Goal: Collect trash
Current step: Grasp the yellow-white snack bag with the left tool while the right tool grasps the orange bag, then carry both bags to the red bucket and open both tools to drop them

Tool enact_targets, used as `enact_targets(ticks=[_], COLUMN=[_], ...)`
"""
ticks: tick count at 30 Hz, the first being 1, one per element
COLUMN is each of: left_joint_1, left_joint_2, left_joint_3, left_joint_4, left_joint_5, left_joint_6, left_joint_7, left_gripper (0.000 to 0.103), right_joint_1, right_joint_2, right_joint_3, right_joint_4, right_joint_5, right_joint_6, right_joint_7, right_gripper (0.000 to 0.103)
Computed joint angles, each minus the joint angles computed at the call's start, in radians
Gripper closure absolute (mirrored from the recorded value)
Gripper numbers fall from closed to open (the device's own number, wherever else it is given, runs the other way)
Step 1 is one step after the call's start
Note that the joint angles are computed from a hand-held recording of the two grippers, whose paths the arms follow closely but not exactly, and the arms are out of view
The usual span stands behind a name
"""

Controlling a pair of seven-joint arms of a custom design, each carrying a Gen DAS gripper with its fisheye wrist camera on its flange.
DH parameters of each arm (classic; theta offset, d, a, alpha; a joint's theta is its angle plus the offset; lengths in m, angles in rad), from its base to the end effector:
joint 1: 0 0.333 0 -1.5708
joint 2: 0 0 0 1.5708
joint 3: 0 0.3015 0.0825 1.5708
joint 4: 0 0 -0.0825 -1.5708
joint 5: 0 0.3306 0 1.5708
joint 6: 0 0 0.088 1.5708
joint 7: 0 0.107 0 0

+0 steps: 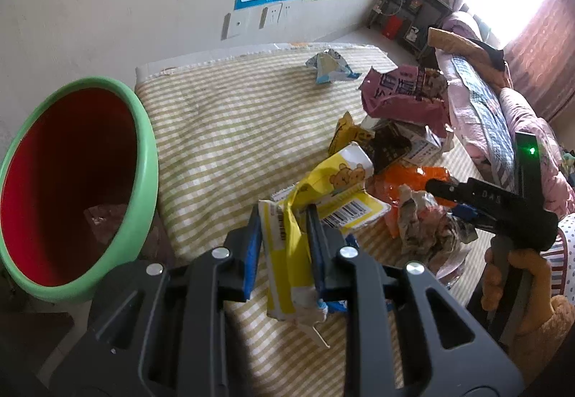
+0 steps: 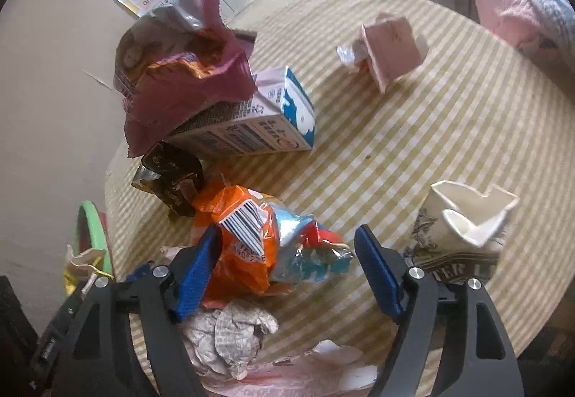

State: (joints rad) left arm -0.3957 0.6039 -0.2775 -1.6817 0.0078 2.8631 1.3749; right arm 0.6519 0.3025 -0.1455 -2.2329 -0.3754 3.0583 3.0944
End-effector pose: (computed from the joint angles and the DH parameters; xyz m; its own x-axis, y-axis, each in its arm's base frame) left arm 0.5482 -0.3935 0.3504 -0.4325 -0.8648 0.2549 -0.8174 0.2569 -0.5156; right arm 0.4653 0.2946 0.3201 -0.4808 -0.7620 -0.4338 -0.7372 0.6192 -0.2705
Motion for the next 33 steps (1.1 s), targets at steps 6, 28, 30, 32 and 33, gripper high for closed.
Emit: enact_targets(ticks=[6,28,30,32,33], left_joint_1=[-0.008,0.017,0.020,0.024,0.027], left_joint_2=[0.003,-0.031,-0.036,-0.042,-0.045], left_joint_3=[0.007,-0.013,-0.016,-0.020,-0.021], left_joint_4=[-0.003,-0.067,-0.074,-0.083,-0.089], left_joint_5=[0.007,-0.005,-0.009,-0.013,-0.014], left_joint_6=[-0.002,0.081,0.093,0.105,0.112], left_joint_7=[-0.005,0.000,0.003,0.007,0.009], left_gripper=[0.080,0.080,0.080,0.080,0.080], right_joint_1=[0.104,0.261,0.244,0.224,0.215], right_joint_2=[-0.021,-0.256,-0.256,-0.255,-0.253], right_joint_3=[-0.110,-0.139,-0.109,-0.081,-0.066], right_joint_4=[-0.011,0.033,0.044,0.051,0.059], right_joint_5=[-0.119,-0.797,-0.795,-0.798,-0.791], right_joint_6=[0.015,-0.339,-0.341,-0.340,-0.347], right_joint_7=[0.123,0.762,0.759,0.763,0.753], right_gripper=[0.042,0.051,0.051,0.051,0.051])
